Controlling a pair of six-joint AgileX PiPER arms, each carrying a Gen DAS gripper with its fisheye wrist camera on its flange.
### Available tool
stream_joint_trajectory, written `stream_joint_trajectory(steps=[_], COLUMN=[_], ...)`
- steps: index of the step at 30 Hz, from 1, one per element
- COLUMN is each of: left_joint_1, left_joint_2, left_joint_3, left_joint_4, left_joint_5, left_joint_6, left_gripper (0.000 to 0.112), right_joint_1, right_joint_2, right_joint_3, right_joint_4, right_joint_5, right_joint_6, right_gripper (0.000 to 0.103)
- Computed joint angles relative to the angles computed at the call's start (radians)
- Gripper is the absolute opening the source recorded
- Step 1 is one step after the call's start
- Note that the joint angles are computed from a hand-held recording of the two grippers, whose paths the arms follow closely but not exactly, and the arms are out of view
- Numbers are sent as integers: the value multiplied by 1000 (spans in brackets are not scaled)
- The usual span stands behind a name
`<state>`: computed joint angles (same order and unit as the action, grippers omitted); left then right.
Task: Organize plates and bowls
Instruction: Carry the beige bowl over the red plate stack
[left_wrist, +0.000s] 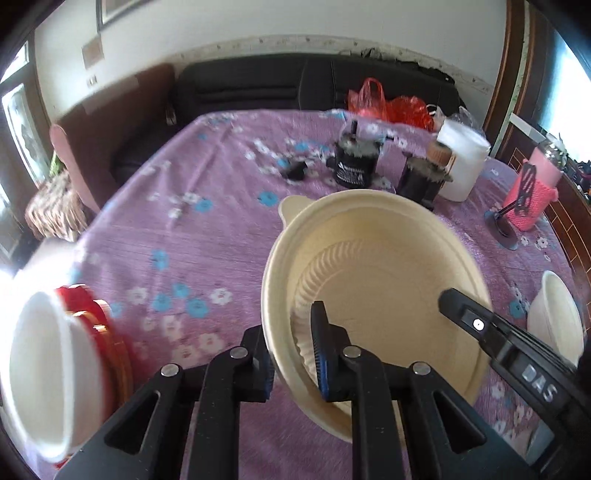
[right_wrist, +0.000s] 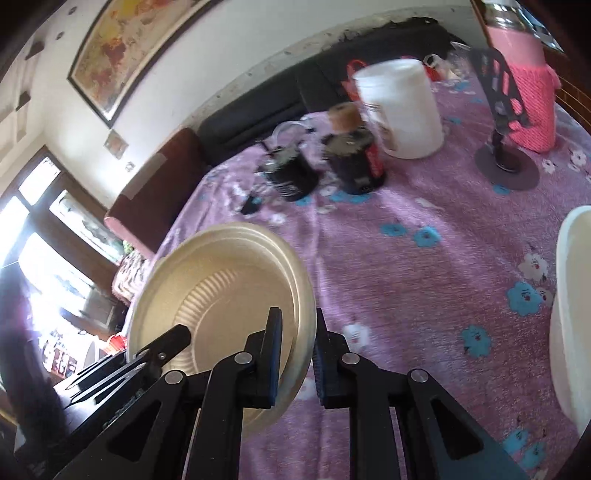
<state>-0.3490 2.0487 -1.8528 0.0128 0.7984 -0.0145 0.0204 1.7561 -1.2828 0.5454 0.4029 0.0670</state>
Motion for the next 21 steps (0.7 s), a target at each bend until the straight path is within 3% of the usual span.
stream_joint_trajectory(steps=[7,11,14,21], left_joint_1=[80,127,173,287], left_joint_2=[-277,-404,-478,-615], left_joint_3=[307,438,510,644], left_joint_4=[-51,-113,-202,-337], left_joint_5=[-137,-182,-195,-220], left_joint_6=[99,161,244,386], left_gripper=[18,18,18,18], right_joint_1=[112,225,281,455], right_joint_2=[-72,-154,-194,-236], right_joint_3=[23,48,61,21], right_joint_4=[-39,-363,-497,-856], right_joint_5=[-21,-32,-20,84], right_joint_6=[75,388,523,866], right_gripper=[17,17,17,17])
